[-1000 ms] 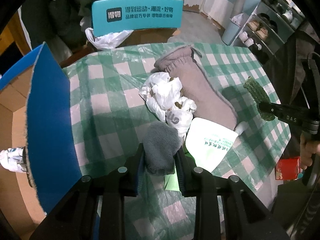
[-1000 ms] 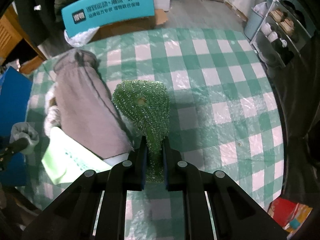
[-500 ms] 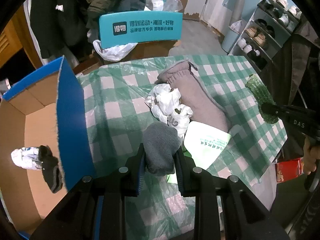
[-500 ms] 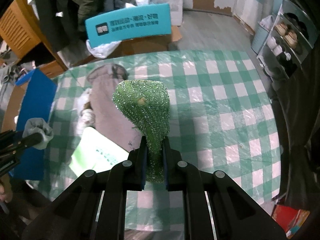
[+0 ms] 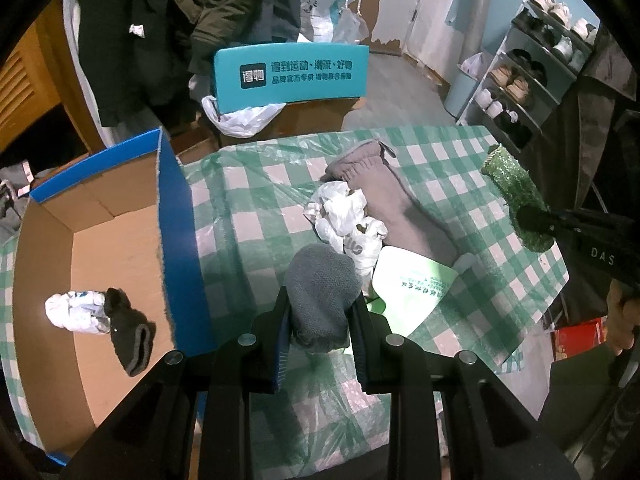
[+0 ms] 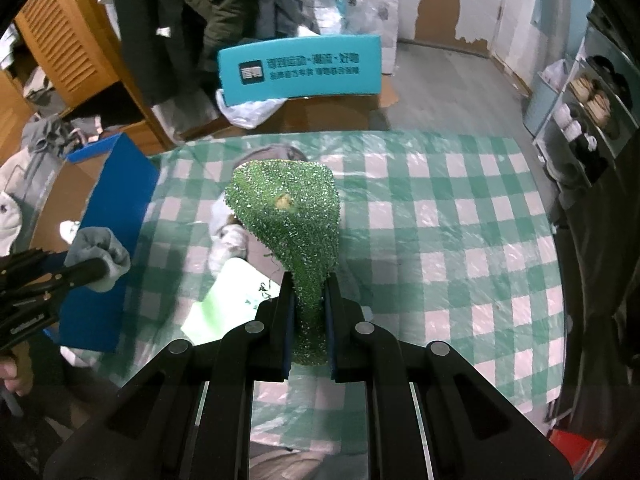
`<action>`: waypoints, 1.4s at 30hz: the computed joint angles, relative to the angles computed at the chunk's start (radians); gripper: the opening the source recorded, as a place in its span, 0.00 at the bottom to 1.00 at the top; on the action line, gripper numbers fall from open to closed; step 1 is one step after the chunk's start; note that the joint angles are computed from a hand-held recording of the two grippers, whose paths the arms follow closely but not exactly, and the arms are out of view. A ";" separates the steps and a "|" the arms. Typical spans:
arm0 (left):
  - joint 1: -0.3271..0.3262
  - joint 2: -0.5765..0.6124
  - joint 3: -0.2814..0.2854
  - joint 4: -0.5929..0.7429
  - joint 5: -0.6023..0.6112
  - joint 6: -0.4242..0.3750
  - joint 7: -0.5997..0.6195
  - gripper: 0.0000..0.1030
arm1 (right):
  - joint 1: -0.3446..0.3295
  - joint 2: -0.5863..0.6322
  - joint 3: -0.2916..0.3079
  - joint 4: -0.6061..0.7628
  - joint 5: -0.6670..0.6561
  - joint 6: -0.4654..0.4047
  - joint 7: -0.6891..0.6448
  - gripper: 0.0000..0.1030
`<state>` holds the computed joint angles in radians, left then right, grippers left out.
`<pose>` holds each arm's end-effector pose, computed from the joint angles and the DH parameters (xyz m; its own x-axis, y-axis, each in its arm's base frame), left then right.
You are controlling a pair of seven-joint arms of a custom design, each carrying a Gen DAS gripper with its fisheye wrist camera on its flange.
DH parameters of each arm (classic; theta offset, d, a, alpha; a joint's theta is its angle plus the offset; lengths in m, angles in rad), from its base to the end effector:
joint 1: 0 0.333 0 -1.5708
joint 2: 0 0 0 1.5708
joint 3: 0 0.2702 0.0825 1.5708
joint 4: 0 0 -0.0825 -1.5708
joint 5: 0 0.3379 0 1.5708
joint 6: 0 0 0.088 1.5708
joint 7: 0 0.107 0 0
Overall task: Organize soft objects
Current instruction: 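Carry the mesh pad in the right tool and grey sock in the left tool to the box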
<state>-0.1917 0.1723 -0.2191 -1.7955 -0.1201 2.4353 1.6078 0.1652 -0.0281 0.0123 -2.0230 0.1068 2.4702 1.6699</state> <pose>0.5504 -0.2322 0.4770 -0.3811 -0.9152 0.1310 -0.8452 0.2874 -0.4506 0.5355 0.0959 0.4867 0.0439 -0.9890 -0.1412 -0.8968 0.0233 -0.4418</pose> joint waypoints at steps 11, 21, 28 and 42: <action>0.011 -0.042 0.005 -0.039 -0.027 0.017 0.015 0.26 | 0.031 0.005 0.020 0.027 0.020 -0.008 -0.032 0.10; 0.021 -0.085 0.014 -0.081 -0.039 0.032 0.028 0.26 | 0.057 0.029 0.034 0.072 0.018 -0.021 -0.037 0.10; 0.031 -0.111 0.023 -0.108 -0.049 0.047 0.034 0.26 | 0.075 0.056 0.044 0.116 0.010 -0.033 -0.037 0.10; 0.056 -0.164 0.043 -0.165 -0.069 0.075 0.054 0.26 | 0.119 0.132 0.066 0.237 -0.007 -0.059 -0.036 0.10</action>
